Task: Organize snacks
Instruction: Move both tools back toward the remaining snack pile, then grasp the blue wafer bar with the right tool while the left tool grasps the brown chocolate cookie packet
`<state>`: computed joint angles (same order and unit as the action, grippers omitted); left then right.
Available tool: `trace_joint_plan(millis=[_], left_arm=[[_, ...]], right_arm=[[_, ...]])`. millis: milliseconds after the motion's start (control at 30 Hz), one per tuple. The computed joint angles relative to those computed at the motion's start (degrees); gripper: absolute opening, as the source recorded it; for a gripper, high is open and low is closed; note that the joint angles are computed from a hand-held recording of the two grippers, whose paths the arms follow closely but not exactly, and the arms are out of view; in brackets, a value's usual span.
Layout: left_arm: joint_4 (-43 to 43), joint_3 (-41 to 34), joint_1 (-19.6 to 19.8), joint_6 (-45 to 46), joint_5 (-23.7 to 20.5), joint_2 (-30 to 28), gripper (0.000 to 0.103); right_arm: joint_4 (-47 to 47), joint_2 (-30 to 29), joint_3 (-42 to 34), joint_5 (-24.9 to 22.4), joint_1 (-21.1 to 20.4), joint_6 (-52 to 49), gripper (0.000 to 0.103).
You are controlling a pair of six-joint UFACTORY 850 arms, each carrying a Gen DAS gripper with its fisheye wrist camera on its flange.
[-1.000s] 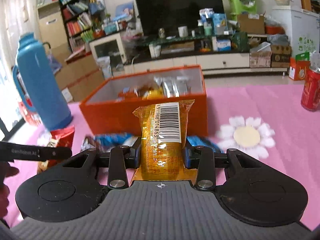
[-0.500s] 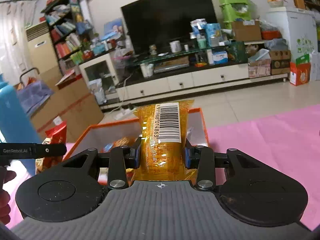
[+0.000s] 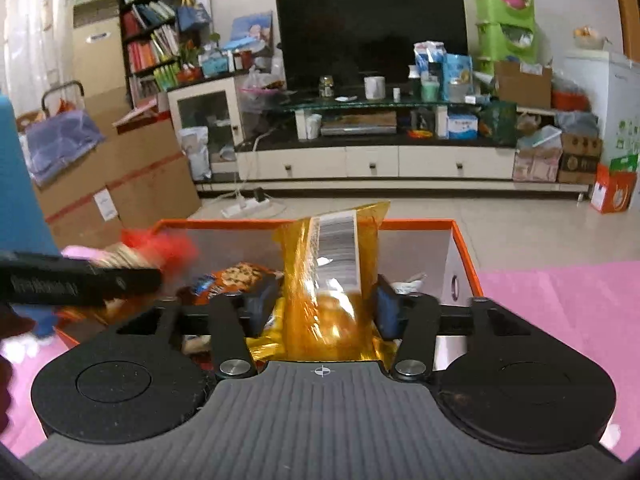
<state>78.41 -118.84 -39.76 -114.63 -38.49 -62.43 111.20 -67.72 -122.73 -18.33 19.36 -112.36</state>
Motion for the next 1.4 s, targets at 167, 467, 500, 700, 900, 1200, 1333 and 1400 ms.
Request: trace_joint_plan(millis=[167, 467, 500, 700, 900, 1200, 1333, 1400], left_arm=[[5.63, 4.08, -1.10, -6.50, -2.80, 3.66, 0.080], [0.76, 6.24, -5.47, -0.28, -8.33, 7.17, 0.095], [-0.16, 6.82, -6.06, 0.47, -8.66, 7.38, 0.095], [-6.34, 12.39, -10.48, 1.15, -10.45, 7.50, 0.100], [-12.40, 9.78, -9.32, 7.83, -7.20, 4.09, 0.100], [-18.03, 6.73, -7.52, 15.42, -3.25, 0.99, 0.093], [-17.12, 12.91, -5.91, 7.00, 6.68, 4.52, 0.072], [-16.56, 14.95, -5.90, 4.64, 8.36, 5.76, 0.069]], right_arm=[[19.58, 6.38, 9.31, -6.40, -0.99, -17.11, 0.055], [27.28, 18.95, 28.19, -11.60, -3.51, -25.75, 0.067], [26.78, 20.22, 30.78, -11.70, -3.98, -26.02, 0.067], [25.36, 24.51, 42.15, -11.37, -7.19, -27.37, 0.071], [17.67, 21.43, 40.09, -7.87, -8.39, -22.22, 0.071], [-0.77, 12.16, 26.49, -1.71, -6.11, -2.62, 0.061], [-12.04, 9.70, 23.08, -4.63, -6.52, 10.29, 0.045], [-10.57, 10.90, 24.97, -3.12, -6.15, 7.02, 0.042]])
